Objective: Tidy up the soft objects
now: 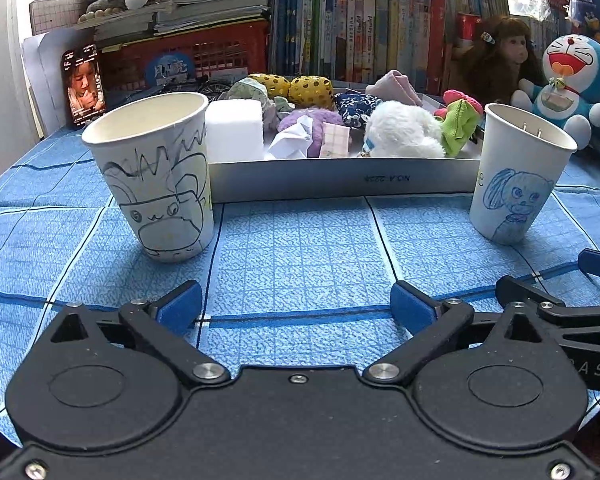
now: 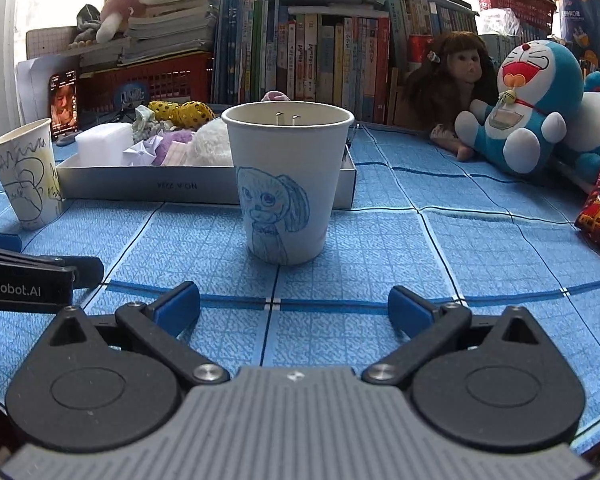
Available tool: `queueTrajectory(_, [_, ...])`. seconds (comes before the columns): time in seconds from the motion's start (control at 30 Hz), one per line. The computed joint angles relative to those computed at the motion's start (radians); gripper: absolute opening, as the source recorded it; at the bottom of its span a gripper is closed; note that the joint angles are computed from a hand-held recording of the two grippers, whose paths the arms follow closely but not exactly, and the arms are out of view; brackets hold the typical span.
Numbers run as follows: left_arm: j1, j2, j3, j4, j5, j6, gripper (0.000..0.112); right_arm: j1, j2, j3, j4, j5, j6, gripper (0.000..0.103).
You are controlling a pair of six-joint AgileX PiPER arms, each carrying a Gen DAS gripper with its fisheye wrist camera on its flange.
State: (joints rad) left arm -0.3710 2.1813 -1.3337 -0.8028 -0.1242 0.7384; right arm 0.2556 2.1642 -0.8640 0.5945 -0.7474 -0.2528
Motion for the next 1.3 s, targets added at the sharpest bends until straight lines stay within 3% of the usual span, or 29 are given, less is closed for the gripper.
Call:
queueTrajectory(0.17, [0.007,0.000,0.004,0.066,0.003,-0.066,0.103,-0.004,0.004,0.002,-0.030,-0.001,0.013,0.103])
queueTrajectory(0.3, [0.008,-0.001,0.000,-0.003,0.011,-0.002,0.103,-0.016,0.003,0.002,-0.058,0.008,0.024,0.103])
queueTrajectory(0.47, [0.005,-0.001,0.010,0.072,-0.004,-0.076,0.103,-0.018,0.005,0.003,-0.066,0.003,0.028,0.103])
queueTrajectory(1.3, [0.005,-0.002,0.006,-0.031,0.005,0.029,0.103,-0.021,0.003,0.000,-0.072,0.013,0.027,0.103])
